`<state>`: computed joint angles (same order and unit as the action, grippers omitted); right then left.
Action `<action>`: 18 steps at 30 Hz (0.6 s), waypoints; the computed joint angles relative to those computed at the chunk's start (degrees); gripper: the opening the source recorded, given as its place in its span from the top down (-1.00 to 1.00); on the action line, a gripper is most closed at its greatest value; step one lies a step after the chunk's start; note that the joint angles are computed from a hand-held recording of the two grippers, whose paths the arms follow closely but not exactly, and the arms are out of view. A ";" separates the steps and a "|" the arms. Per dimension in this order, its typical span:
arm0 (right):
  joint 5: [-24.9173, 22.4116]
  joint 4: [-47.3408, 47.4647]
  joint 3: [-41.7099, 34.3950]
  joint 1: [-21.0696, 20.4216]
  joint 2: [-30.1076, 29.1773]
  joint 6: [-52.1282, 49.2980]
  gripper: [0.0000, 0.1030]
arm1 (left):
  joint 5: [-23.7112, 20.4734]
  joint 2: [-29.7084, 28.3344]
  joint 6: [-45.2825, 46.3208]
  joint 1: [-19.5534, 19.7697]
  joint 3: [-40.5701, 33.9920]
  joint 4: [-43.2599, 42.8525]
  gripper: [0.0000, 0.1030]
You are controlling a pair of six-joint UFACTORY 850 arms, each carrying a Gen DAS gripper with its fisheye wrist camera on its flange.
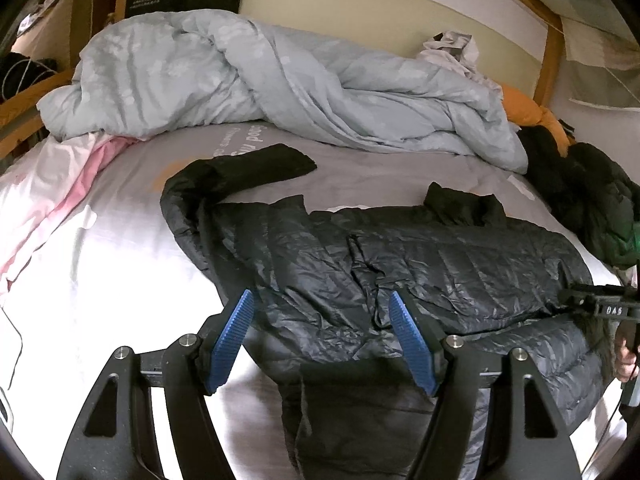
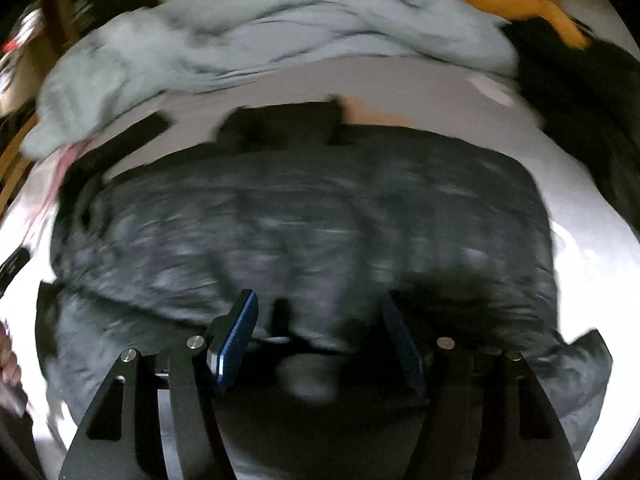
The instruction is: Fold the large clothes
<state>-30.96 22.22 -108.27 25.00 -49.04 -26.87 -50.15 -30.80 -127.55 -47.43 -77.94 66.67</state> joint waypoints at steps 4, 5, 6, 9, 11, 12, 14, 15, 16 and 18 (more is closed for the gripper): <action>-3.45 -11.76 -5.06 2.08 -4.16 11.03 -0.31 | -1.07 1.08 -0.44 0.01 0.98 0.14 -0.35; -5.75 -11.59 -7.81 2.12 -6.20 12.14 -0.31 | -1.27 1.49 0.03 0.21 1.26 0.14 -0.35; -7.17 -11.55 -10.24 2.14 -7.79 12.92 -0.31 | -1.04 1.90 1.68 0.60 1.50 0.24 -0.36; -7.91 -12.89 -12.81 2.09 -9.56 16.37 -0.31 | -3.03 2.90 5.56 1.71 2.80 0.24 -0.42; -5.62 -10.31 -9.98 1.76 -7.48 14.44 -0.31 | -2.46 4.37 3.42 3.49 5.24 -0.77 -0.45; -3.21 -10.06 -7.77 1.77 -5.89 13.65 -0.31 | -0.07 5.68 0.95 4.84 7.41 -0.05 -0.45; 2.95 -13.01 -2.24 2.00 -1.89 13.77 -0.31 | 3.24 7.78 -4.03 7.30 11.08 1.37 -0.45; 6.22 -14.67 0.73 2.00 0.15 14.09 -0.31 | 4.51 8.68 -6.53 8.39 12.69 2.17 -0.45; 10.07 -16.35 4.18 1.86 2.49 14.62 -0.31 | 6.24 9.80 -10.15 9.40 14.70 4.10 -0.45; 15.24 -18.40 8.87 1.25 5.65 15.21 -0.31 | 7.91 10.80 -13.43 10.84 16.55 5.38 -0.43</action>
<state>-15.73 3.82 -99.40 26.25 -43.39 -11.66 -42.24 -20.00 -140.99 -36.59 -61.39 72.05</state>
